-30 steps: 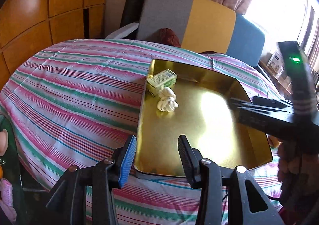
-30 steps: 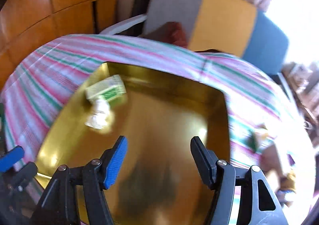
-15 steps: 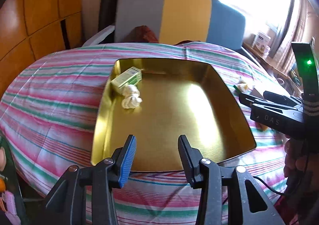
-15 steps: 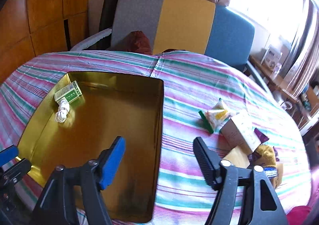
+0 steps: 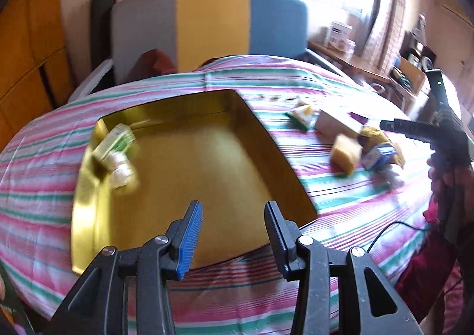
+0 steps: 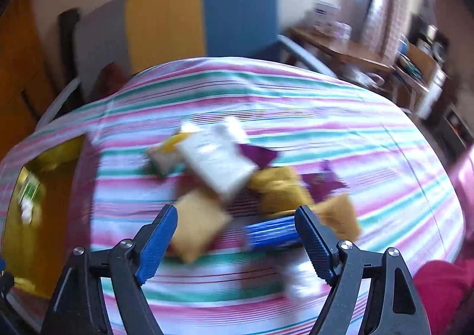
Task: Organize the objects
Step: 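Grasp the yellow sponge with the left gripper and lift it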
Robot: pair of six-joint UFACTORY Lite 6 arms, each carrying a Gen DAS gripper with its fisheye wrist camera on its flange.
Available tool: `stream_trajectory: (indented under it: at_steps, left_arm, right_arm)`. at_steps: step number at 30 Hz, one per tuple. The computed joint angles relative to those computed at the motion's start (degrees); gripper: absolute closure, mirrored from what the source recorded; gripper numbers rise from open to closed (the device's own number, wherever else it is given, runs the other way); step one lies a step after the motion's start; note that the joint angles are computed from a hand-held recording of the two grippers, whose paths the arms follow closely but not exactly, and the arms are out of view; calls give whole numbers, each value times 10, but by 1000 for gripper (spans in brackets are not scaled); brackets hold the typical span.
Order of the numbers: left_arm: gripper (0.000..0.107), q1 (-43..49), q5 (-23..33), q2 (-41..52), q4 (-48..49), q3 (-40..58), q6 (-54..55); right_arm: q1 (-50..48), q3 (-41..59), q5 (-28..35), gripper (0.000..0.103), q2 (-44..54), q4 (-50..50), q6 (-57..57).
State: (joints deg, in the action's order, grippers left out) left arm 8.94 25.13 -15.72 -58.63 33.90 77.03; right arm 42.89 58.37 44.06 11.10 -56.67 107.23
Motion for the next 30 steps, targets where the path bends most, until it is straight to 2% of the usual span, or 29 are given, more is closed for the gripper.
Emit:
stream_trajectory:
  at_steps: [5, 8, 10, 12, 16, 26, 30]
  left_arm:
    - [63, -117, -31, 20, 38, 28, -87]
    - [63, -190, -50, 54, 70, 59, -146]
    - [55, -245, -76, 89, 100, 84, -187]
    - [44, -290, -96, 135, 134, 118, -237]
    - [41, -354, -119, 236, 218, 202, -340]
    - [26, -417, -90, 479, 404, 439, -504]
    - [25, -427, -66, 551, 468, 526, -565]
  right_arm:
    - [-87, -164, -32, 20, -132, -66, 123]
    - [-142, -225, -98, 20, -184, -74, 178]
    - [-159, -251, -124, 18, -209, -92, 212]
    - [-157, -256, -126, 18, -215, -87, 217]
    - [-159, -261, -143, 17, -220, -96, 232]
    - [-202, -294, -212, 15, -242, -155, 296]
    - [-215, -293, -232, 15, -235, -173, 308]
